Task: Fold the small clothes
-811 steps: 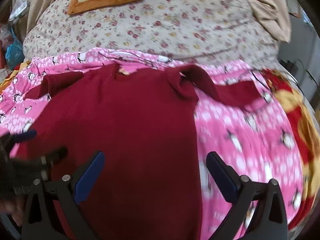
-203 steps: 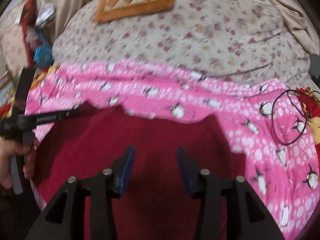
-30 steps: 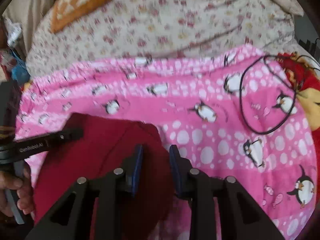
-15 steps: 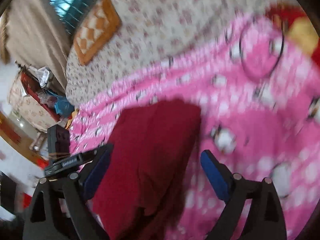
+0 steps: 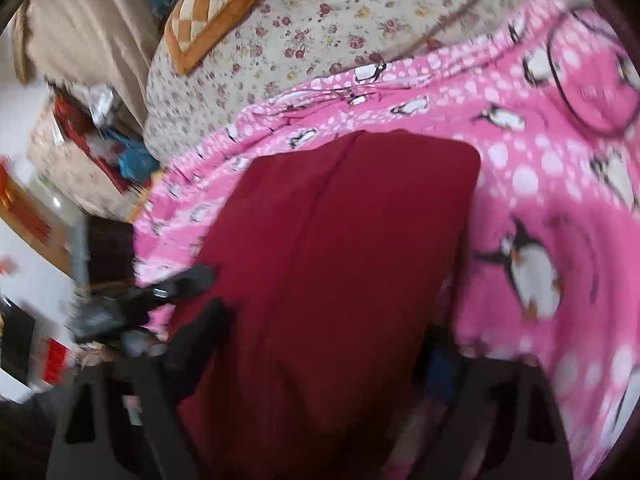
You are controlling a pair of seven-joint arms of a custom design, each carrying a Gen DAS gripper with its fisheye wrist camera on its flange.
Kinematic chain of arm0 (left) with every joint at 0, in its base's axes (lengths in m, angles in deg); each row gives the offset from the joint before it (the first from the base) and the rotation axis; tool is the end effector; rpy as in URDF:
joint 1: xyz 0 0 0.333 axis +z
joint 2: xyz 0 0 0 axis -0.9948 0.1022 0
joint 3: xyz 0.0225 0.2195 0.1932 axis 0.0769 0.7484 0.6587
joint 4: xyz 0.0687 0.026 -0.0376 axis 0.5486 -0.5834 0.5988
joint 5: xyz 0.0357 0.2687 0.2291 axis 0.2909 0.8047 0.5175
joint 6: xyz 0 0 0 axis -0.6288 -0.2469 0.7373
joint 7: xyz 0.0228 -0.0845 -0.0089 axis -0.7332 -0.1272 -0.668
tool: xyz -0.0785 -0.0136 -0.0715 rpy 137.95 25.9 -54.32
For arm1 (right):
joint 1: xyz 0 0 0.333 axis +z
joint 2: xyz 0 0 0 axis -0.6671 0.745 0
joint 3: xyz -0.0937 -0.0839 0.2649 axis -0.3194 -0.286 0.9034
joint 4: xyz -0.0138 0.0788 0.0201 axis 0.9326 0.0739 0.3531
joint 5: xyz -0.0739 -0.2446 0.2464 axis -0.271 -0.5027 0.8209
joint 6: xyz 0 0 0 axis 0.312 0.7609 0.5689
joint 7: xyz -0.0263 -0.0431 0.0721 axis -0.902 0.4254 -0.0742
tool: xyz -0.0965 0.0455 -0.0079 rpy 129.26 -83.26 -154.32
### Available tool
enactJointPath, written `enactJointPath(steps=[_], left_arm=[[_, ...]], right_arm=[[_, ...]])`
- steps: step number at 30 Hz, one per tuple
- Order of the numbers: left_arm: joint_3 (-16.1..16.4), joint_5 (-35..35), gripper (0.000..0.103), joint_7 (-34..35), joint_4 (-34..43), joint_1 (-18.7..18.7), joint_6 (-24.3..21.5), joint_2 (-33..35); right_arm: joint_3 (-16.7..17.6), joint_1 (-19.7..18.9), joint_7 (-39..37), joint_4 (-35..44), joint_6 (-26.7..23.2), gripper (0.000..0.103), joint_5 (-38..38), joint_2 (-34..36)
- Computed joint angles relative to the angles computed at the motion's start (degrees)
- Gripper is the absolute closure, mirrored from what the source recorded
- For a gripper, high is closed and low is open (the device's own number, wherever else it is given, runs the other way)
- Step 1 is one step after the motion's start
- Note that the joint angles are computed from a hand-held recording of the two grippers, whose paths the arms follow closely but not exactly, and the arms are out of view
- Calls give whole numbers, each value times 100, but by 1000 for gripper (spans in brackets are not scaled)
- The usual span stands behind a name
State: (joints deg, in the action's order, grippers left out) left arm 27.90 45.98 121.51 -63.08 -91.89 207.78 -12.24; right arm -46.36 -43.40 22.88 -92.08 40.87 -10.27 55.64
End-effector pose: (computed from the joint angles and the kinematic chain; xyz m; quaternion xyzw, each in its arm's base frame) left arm 0.6595 -0.2917 0.4532 0.6209 -0.6327 0.4598 0.0522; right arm 0.6890 0.0864 0.4555 -0.7413 0.5291 0.0500 0.4098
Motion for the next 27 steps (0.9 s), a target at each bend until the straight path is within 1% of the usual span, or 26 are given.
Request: enactJointPath(steps=[1,2,3,4,6,8,11,13,14,15,16,17,18,20,22,25,27], left_arm=[[-63,-71,46,39,-13,54,11,8],[-118,-141,46,83,-26,105,10,9],[-166,-214,46,123,-25,151,3,16],[-178,-258,46,139,-58,157,30,1],[-147,-260,46,149,-61,139,17,-8],[-64,-194,46,107,-88,73,37,-37],[3,-89,46,85,-157,10,111,-85],[137,66,54,-50,-209,-89,142,-145],[167,119,61,-101,-228,-108,165,-163],[114,104,66,-69,-254,-55,162,-176],[106,117,68,-72,-265,-38,158,-189],[112,141,72,-82,-284,-40,175,-207],[150,212,76,-102,-288,-70,184,-231],[267,405,79,-184,-226,-154,161,-246],[343,529,80,-303,-110,-177,54,-212],[613,857,81,-661,313,-270,-281,-50],[757,1080,81,-869,714,-293,-610,118]], right_arm=[[18,-25,-48,44,-24,24,31,29],[61,-94,-94,110,-129,32,131,66],[91,-169,-110,203,-277,36,226,119],[100,-218,-118,257,-381,38,287,153],[98,-278,-104,387,-594,38,345,248],[70,-225,-11,618,-712,35,248,417],[96,-141,25,729,-526,31,211,521],[138,-121,-8,698,-419,34,219,502],[158,-122,-34,710,-427,39,216,504],[160,-123,-38,682,-406,47,214,475],[180,-152,-45,666,-405,50,266,455],[216,-207,-90,598,-382,57,387,405],[227,-226,-125,562,-368,59,450,375],[203,-185,-181,494,-275,61,459,306],[177,-125,-58,606,-220,61,440,371],[175,-1,315,1030,-176,62,323,668],[187,110,729,1614,-256,62,129,1062]])
